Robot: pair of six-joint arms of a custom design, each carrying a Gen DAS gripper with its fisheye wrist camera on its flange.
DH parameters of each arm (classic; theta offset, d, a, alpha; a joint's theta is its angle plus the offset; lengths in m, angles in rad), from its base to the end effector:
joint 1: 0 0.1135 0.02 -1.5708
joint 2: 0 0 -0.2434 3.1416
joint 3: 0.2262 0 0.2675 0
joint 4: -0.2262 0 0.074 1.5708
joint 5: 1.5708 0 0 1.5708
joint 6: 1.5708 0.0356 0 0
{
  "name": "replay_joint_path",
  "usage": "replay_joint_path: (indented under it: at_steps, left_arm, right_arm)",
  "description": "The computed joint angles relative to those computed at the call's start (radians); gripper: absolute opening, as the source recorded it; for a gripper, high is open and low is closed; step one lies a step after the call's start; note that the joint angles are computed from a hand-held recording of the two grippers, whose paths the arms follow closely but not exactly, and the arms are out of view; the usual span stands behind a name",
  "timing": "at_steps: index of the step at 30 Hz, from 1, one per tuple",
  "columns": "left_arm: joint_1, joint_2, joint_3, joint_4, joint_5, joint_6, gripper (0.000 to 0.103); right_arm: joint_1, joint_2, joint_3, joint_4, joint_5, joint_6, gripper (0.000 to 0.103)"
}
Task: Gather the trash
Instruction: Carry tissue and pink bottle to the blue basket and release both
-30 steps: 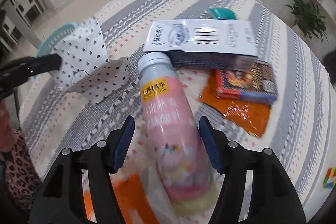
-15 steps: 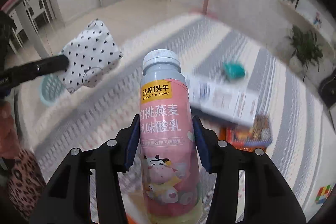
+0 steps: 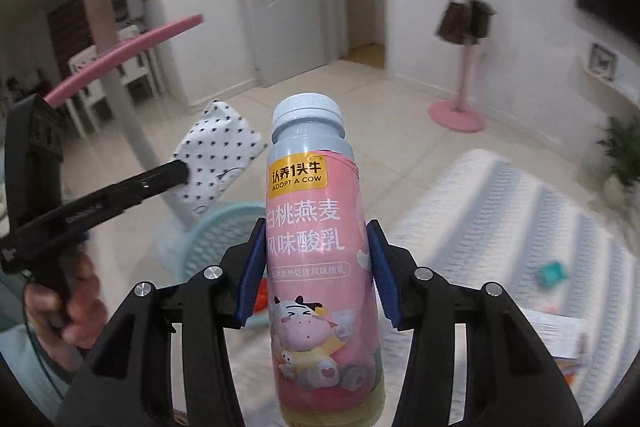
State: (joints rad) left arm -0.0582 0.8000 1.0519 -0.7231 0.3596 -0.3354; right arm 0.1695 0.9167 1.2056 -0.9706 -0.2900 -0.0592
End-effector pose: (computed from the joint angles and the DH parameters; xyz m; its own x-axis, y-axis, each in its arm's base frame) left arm 0.1825 -0.0232 0.3625 -0.5489 -0.2766 -0.7888 0.1978 0.8739 -0.4441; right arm 0.1842 0.0419 0.3703 -0.5975 -0.1598 -0.7858 -0.4166 0.8992 0.1339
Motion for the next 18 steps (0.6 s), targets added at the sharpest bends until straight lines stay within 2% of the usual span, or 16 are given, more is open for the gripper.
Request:
replay_joint_path:
  at_steps: [4, 8, 11, 15, 18]
  left_arm:
    - [0.236, 0.016, -0.045, -0.033, 0.131, 0.084, 0.009]
    - [0.347, 0.086, -0.107, -0.03, 0.144, 0.179, 0.009]
    - [0.397, 0.169, -0.175, 0.004, 0.148, 0.219, 0.009]
    - [0.434, 0.273, -0.217, 0.035, 0.147, 0.252, 0.009]
    - [0.438, 0.32, -0.229, 0.055, 0.133, 0.277, 0.009]
  right_arm:
    - [0.2, 0.12, -0.038, 0.097, 0.095, 0.134, 0.045]
    - [0.315, 0.275, -0.084, 0.181, 0.139, 0.27, 0.045]
    - [0.335, 0.381, -0.102, 0.224, 0.141, 0.318, 0.045]
    - [0.298, 0.509, -0.108, 0.276, 0.071, 0.38, 0.045]
    - [0.293, 0.547, -0.089, 0.288, 0.081, 0.383, 0.045]
